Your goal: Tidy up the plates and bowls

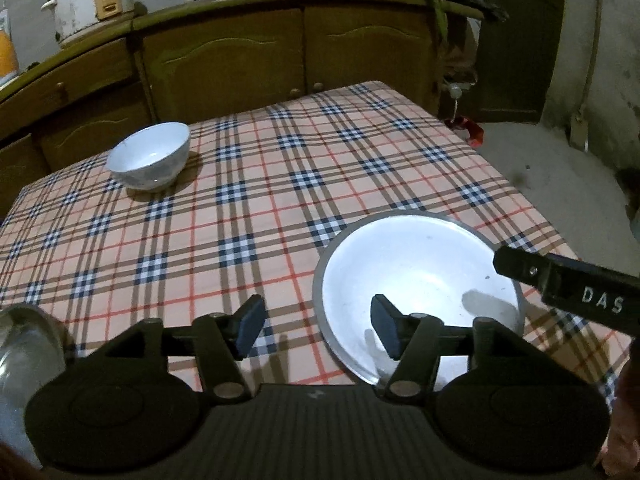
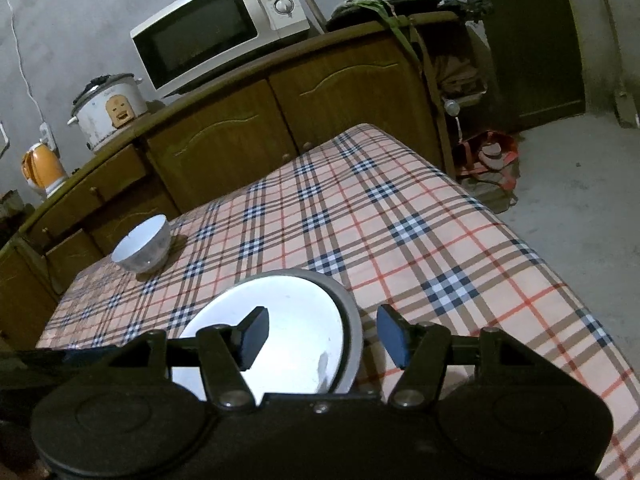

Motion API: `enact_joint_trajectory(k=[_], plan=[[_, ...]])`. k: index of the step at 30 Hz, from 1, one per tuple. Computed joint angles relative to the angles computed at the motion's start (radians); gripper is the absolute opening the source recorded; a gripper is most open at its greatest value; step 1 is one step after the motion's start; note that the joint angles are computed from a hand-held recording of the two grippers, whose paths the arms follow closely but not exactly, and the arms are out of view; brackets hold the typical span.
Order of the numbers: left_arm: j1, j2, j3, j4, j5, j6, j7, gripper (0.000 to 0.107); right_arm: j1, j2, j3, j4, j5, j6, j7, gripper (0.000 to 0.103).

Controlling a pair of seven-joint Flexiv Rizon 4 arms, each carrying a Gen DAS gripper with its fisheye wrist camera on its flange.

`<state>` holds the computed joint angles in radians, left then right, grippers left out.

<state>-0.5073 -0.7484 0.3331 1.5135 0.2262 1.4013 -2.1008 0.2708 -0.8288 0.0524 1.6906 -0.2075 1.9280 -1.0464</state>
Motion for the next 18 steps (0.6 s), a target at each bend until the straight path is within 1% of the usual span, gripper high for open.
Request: enact_joint_trajectory(k=[4, 7, 9, 10, 11, 13, 18], plan=[[-0.018, 0.033, 0.020, 0.030, 0.011, 0.004, -0.026, 0.065, 0.015, 0.037, -0.006, 0.044, 0.009, 0.040, -0.020, 0.072], [-0.034, 0.057, 0.040, 0.051, 0.030, 0.014, -0.052, 0.068, 0.047, 0.067, -0.028, 0.077, 0.035, 0.075, -0.041, 0.073], [-0.044, 0.072, 0.050, 0.062, 0.043, 0.016, -0.067, 0.069, 0.059, 0.089, -0.032, 0.095, 0.044, 0.079, -0.052, 0.074], [-0.047, 0.078, 0.053, 0.067, 0.049, 0.019, -0.074, 0.070, 0.066, 0.100, -0.036, 0.102, 0.048, 0.078, -0.060, 0.079], [-0.052, 0.085, 0.059, 0.073, 0.058, 0.023, -0.082, 0.070, 0.079, 0.109, -0.045, 0.109, 0.057, 0.080, -0.068, 0.081], [-0.059, 0.096, 0.067, 0.083, 0.070, 0.029, -0.097, 0.072, 0.102, 0.126, -0.060, 0.122, 0.072, 0.083, -0.088, 0.081], [-0.063, 0.121, 0.074, 0.110, 0.091, 0.051, -0.125, 0.074, 0.116, 0.164, -0.054, 0.146, 0.075, 0.061, -0.120, 0.081]])
